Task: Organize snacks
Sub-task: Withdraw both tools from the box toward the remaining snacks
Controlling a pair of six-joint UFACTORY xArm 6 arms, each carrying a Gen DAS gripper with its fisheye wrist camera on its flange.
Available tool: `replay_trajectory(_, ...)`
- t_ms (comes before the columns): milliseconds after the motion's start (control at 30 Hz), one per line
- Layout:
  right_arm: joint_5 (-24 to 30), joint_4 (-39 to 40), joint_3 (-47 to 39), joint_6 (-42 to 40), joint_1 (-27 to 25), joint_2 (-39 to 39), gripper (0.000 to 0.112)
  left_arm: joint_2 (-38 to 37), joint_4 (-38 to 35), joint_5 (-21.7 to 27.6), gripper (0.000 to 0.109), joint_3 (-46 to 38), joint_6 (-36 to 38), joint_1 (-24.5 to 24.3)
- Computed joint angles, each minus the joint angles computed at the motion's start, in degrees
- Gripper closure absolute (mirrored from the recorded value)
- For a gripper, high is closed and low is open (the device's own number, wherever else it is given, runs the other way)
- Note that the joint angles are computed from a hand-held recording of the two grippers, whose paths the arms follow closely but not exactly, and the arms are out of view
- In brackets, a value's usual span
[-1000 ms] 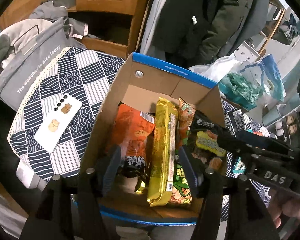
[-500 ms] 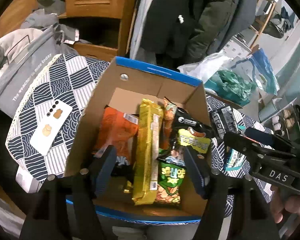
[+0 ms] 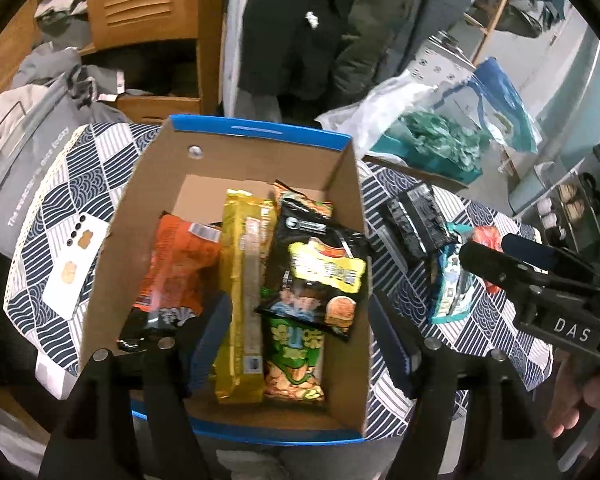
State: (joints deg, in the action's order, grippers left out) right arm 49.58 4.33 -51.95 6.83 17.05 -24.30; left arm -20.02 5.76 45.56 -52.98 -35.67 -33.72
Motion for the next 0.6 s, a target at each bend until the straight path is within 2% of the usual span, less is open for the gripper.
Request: replay_trajectory(600, 2.43, 3.18, 6.08, -7.11, -12.74, -7.54, 0.036, 8.85, 5.67, 3.1, 0.033, -10.09, -3.26, -7.57)
